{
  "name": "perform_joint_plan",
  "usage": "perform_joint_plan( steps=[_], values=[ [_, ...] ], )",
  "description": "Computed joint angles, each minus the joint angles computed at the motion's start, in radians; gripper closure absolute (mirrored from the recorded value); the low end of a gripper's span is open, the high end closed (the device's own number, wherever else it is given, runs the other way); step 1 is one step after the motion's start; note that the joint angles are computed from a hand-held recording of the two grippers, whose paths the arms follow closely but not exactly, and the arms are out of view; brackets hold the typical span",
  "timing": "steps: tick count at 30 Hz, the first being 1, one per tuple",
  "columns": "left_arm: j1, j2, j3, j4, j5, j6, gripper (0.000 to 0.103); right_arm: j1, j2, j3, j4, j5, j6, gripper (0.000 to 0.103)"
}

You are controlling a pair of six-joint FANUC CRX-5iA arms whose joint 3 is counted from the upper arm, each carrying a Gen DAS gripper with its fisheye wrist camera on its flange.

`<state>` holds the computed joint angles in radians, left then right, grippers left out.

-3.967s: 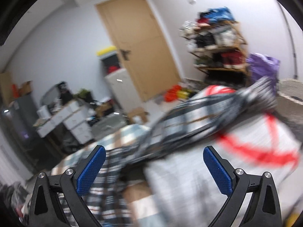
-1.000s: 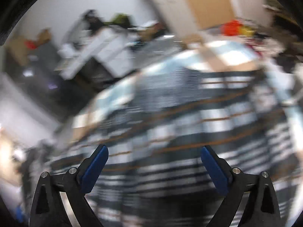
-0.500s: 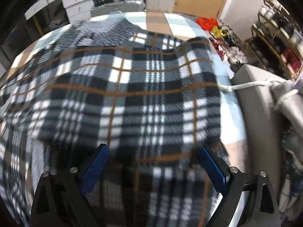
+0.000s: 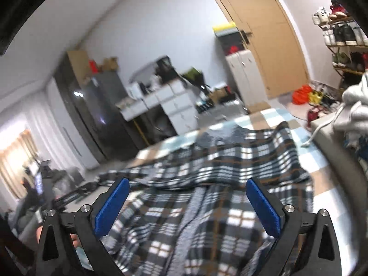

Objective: Fold large clothes

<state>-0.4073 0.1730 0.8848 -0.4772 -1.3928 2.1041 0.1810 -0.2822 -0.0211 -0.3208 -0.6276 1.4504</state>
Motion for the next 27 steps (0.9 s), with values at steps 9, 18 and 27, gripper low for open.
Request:
perform_joint_plan(
  steps=[9,18,27],
  values=[
    [0.156,-0.084,-0.094,0.168,0.027,-0.041,0.001,-0.096,-0.003,0.069,-0.210,-0.175,0.130,0.000],
    [0.457,-0.107,-0.083,0.323,-0.069,-0.132,0.001,-0.137,-0.025,0.068,-0.358,-0.201,0.260,0.000],
    [0.457,0.038,0.067,0.189,-0.246,-0.309,0.001,-0.062,-0.008,0.042,-0.234,-0.169,0.167,0.000]
  ],
)
